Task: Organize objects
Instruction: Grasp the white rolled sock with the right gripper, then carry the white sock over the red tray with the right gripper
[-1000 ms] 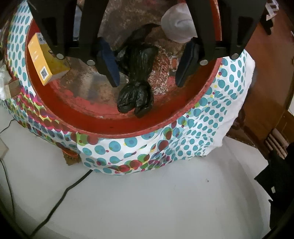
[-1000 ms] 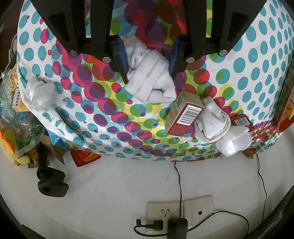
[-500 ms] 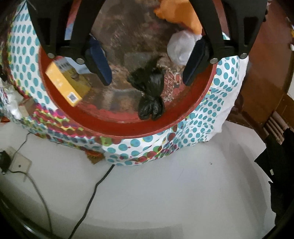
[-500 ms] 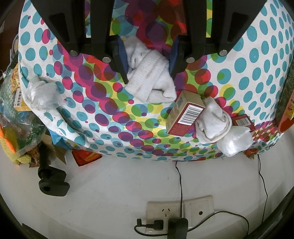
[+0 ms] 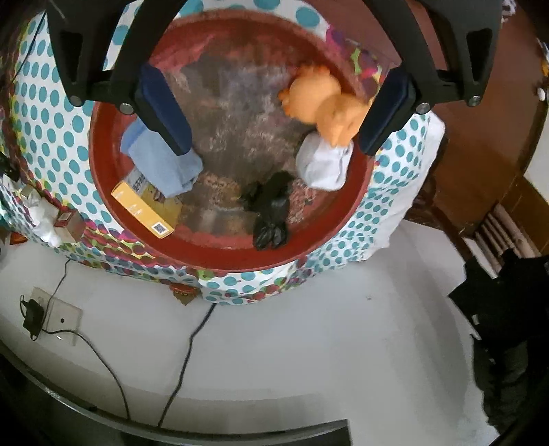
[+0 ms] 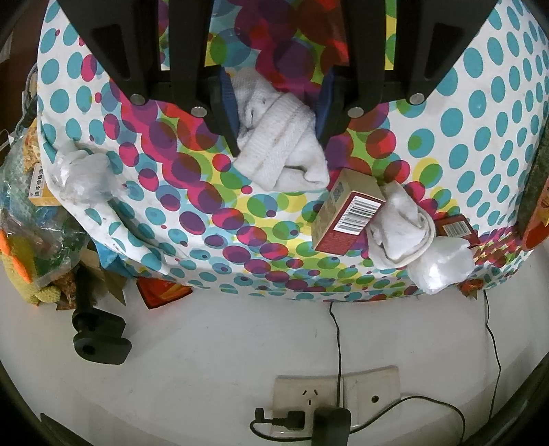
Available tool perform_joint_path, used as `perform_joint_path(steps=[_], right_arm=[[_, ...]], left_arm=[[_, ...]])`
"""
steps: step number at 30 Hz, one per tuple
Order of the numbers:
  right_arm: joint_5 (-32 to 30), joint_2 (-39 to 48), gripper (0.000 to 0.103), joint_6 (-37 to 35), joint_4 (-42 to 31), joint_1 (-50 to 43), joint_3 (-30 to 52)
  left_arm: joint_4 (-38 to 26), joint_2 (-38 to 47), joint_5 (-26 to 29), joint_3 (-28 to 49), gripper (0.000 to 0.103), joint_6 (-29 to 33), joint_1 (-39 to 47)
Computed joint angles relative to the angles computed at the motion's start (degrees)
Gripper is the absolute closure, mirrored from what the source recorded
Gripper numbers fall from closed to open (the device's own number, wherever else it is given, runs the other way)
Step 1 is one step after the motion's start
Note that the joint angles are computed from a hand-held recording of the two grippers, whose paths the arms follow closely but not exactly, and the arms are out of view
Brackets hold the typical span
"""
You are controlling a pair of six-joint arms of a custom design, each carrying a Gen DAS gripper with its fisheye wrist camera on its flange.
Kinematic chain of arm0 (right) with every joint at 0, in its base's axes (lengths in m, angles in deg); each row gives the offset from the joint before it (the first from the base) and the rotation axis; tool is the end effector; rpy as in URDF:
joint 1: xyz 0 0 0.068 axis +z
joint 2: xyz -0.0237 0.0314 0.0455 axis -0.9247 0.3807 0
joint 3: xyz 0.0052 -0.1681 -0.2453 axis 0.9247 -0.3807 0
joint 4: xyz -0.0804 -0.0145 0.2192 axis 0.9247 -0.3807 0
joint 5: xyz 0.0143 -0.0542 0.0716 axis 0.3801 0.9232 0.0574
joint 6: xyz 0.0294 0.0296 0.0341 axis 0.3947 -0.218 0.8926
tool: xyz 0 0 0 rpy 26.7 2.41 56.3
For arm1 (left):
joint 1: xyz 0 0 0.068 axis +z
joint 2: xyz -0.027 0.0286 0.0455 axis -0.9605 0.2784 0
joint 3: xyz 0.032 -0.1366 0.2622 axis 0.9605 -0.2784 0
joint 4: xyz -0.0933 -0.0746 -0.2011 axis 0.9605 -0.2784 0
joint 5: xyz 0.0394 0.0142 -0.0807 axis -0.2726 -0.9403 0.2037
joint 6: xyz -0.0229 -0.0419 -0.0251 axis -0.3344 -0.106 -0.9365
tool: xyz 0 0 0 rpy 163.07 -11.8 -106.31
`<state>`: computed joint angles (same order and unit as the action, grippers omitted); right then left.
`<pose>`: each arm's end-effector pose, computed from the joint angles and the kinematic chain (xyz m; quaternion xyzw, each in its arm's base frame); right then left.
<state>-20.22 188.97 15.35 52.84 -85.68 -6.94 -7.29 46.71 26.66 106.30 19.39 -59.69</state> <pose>0.2486 -0.0852 0.0255 0.1876 0.9188 -0.0978 0.3332 0.3136 0.0729 0.1134 0.0733 0.9323 0.0241 0.3534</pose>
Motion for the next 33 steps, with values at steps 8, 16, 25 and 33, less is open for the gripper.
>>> perform_joint_path(steps=[8, 16, 25, 33], right_arm=[[0.1, 0.0, 0.063, 0.4, 1.5, -0.3, -0.8], [0.7, -1.2, 0.063, 1.8, 1.8, -0.5, -2.0], [0.5, -12.4, 0.063, 1.7, -1.1, 1.6, -7.6], [1.8, -21.4, 0.063, 4.1, -7.8, 9.0, -10.0]], left_arm=[[6.6, -0.9, 3.4, -7.3, 0.001, 1.5, 4.7], [9.9, 1.8, 5.1, -8.2, 0.001, 1.6, 9.1], [7.3, 2.7, 8.4, -6.8, 0.001, 2.2, 11.8], [1.4, 0.6, 11.4, -4.4, 0.001, 1.5, 14.4]])
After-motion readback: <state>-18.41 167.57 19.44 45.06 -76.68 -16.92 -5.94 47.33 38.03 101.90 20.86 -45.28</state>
